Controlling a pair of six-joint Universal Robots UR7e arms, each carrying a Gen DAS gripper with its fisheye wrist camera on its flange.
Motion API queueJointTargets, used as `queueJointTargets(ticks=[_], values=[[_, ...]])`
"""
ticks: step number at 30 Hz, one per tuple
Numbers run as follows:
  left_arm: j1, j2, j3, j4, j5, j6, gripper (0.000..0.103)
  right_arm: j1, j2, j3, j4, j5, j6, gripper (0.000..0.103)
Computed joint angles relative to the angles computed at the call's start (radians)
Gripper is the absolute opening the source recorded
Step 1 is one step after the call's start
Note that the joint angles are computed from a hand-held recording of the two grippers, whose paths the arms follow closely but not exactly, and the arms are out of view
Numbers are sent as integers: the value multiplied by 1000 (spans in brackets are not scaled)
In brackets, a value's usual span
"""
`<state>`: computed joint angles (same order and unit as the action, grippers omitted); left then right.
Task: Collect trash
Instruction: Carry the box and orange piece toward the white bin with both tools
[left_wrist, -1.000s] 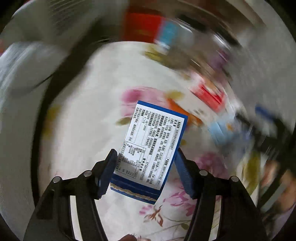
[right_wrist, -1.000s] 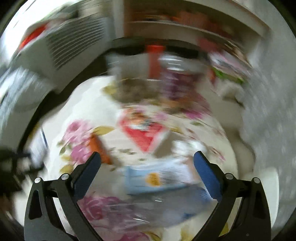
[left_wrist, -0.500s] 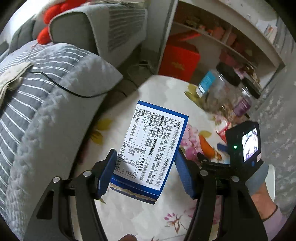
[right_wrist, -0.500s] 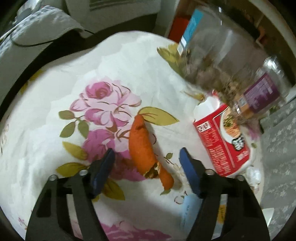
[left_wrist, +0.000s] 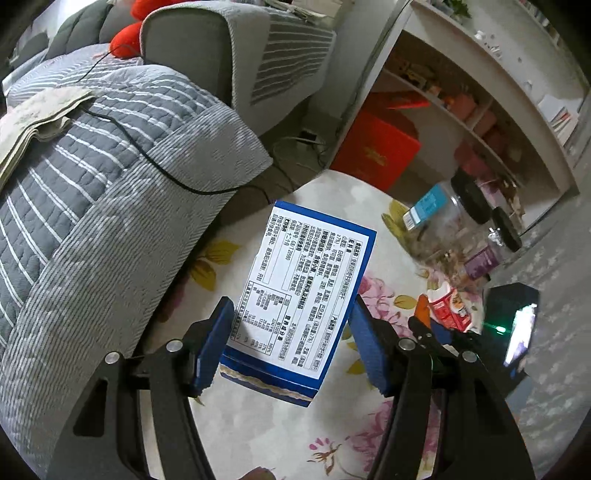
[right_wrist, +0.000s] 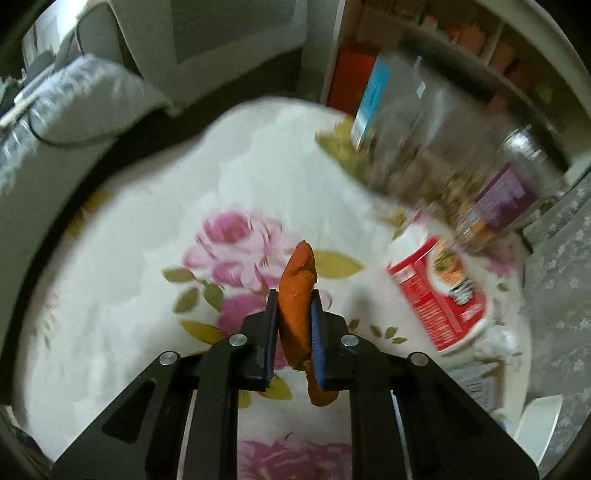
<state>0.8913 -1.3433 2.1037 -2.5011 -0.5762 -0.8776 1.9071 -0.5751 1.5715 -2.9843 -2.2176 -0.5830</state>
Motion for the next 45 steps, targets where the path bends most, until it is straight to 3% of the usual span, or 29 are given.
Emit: queueJointTargets(ticks=[7, 14, 21, 28, 32, 45], values=[[-73, 48, -2, -15, 116, -48, 63, 48, -77, 64, -190, 45, -10, 15], [-173, 146, -2, -17, 336, -75, 63, 49, -160, 202, -474, 43, -67, 16], [-243, 253, -21, -116, 410, -1, 63, 18, -235, 293, -614, 68, -84, 16], [-265, 334, -55, -154, 406, 38, 63, -26, -304, 362, -674, 96, -51, 16], [-273, 378, -77, -199, 395, 74, 63, -49, -335, 365, -629, 94, 4, 16], [-297, 493, -151, -310, 363, 178, 63, -110, -426, 417, -653, 109, 11, 16]])
